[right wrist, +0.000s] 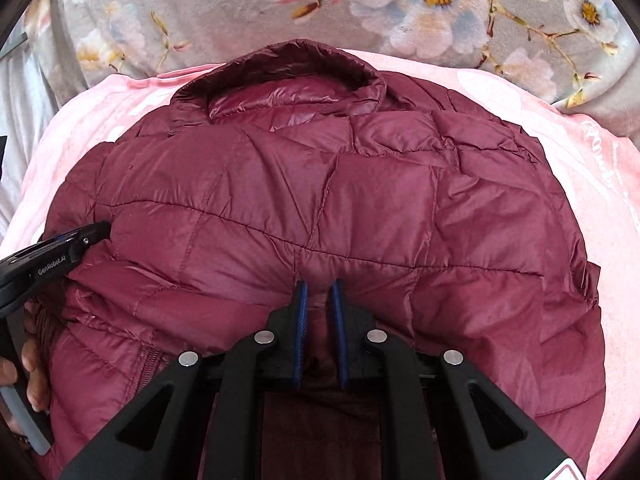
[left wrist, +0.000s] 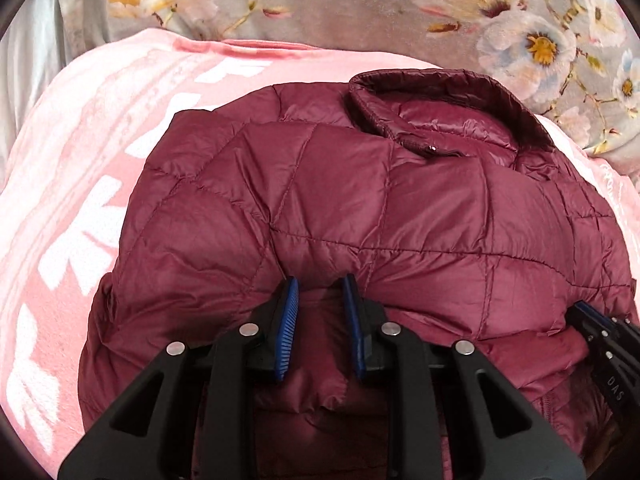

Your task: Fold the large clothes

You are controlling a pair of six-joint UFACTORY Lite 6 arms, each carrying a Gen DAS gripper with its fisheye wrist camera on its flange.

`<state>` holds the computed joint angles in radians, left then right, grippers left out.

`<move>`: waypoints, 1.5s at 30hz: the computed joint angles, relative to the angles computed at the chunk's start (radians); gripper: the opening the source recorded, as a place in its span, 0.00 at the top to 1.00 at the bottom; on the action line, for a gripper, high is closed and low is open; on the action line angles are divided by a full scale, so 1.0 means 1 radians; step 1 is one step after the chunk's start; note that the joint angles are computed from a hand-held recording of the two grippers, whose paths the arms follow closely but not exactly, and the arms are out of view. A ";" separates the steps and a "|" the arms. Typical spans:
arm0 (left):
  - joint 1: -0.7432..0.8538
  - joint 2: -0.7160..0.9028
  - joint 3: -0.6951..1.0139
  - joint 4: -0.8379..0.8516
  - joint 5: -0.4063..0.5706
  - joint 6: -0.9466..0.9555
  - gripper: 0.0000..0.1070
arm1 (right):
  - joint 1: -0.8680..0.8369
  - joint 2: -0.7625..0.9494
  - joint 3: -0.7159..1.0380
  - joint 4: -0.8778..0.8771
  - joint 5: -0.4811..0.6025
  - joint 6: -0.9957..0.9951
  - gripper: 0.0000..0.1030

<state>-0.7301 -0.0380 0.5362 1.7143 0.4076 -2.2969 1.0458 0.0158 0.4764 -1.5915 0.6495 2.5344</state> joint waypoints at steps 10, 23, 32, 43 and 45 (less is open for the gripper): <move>-0.025 0.022 0.020 -0.045 0.038 0.046 0.80 | -0.021 -0.002 -0.015 -0.071 -0.017 0.068 0.90; -0.042 0.029 0.033 -0.097 0.062 0.097 0.80 | -0.061 -0.046 -0.064 -0.187 -0.055 0.175 0.90; -0.031 0.007 0.016 -0.068 0.042 0.074 0.76 | -0.054 -0.062 -0.068 -0.160 -0.062 0.160 0.90; -0.035 -0.185 -0.041 -0.270 0.009 0.380 0.43 | 0.064 -0.367 -0.118 0.270 -0.041 -0.285 0.76; 0.007 -0.283 -0.035 -0.323 -0.017 0.459 0.33 | 0.015 -0.477 -0.100 0.347 -0.011 -0.447 0.54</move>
